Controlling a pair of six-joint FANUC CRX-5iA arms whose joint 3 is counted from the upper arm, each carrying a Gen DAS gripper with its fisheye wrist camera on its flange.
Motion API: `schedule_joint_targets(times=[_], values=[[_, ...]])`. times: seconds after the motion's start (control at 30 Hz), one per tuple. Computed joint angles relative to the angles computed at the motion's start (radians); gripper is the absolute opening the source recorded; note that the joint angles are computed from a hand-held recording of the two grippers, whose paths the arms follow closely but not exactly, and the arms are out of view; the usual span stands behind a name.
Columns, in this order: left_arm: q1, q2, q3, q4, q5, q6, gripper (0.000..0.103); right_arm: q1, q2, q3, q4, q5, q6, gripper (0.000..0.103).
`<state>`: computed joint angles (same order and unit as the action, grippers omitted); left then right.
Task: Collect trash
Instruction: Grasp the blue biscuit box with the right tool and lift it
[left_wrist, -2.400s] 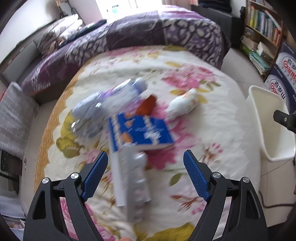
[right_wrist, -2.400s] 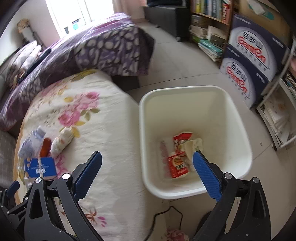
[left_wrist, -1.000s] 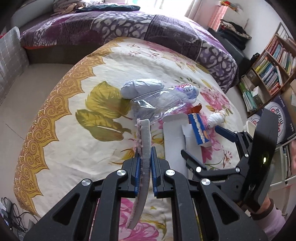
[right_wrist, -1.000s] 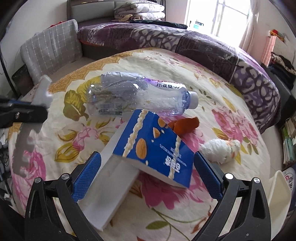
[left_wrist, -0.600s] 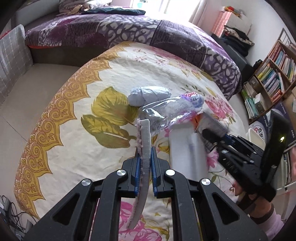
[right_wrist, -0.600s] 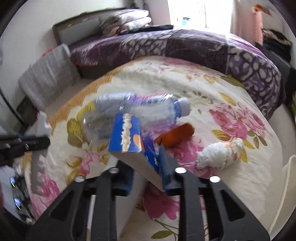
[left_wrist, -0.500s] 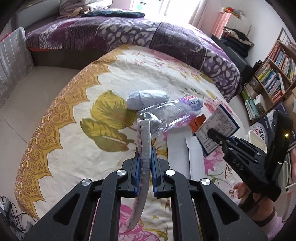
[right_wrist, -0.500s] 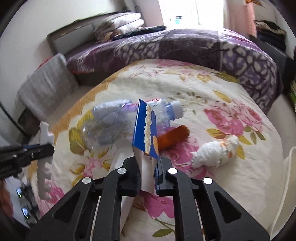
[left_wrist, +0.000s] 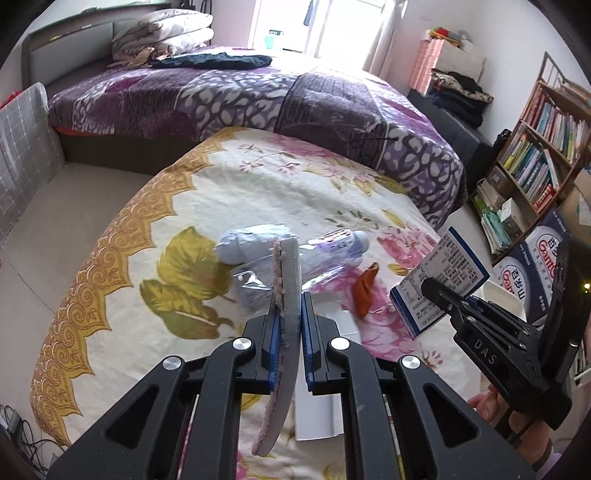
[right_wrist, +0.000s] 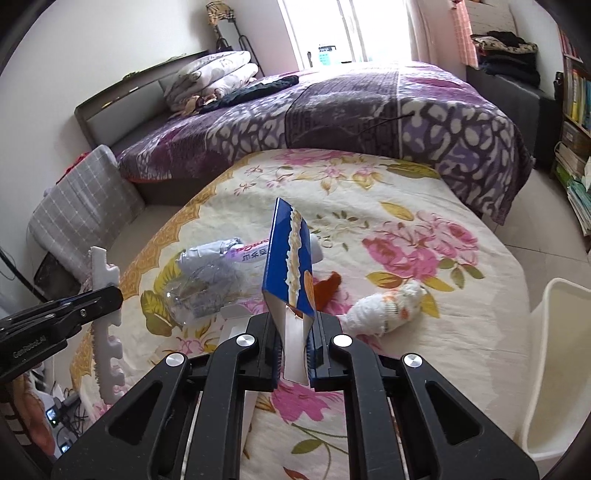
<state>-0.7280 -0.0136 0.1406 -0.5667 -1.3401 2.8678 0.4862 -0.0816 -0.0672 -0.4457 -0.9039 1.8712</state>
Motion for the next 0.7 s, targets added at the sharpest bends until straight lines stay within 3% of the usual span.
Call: schedule_joint_targets(times=[0.7], values=[[-0.009, 0.169, 0.167, 0.017, 0.032, -0.079, 0.010, -0.101, 0.019, 0.016, 0.086, -0.049, -0.089, 0.010]])
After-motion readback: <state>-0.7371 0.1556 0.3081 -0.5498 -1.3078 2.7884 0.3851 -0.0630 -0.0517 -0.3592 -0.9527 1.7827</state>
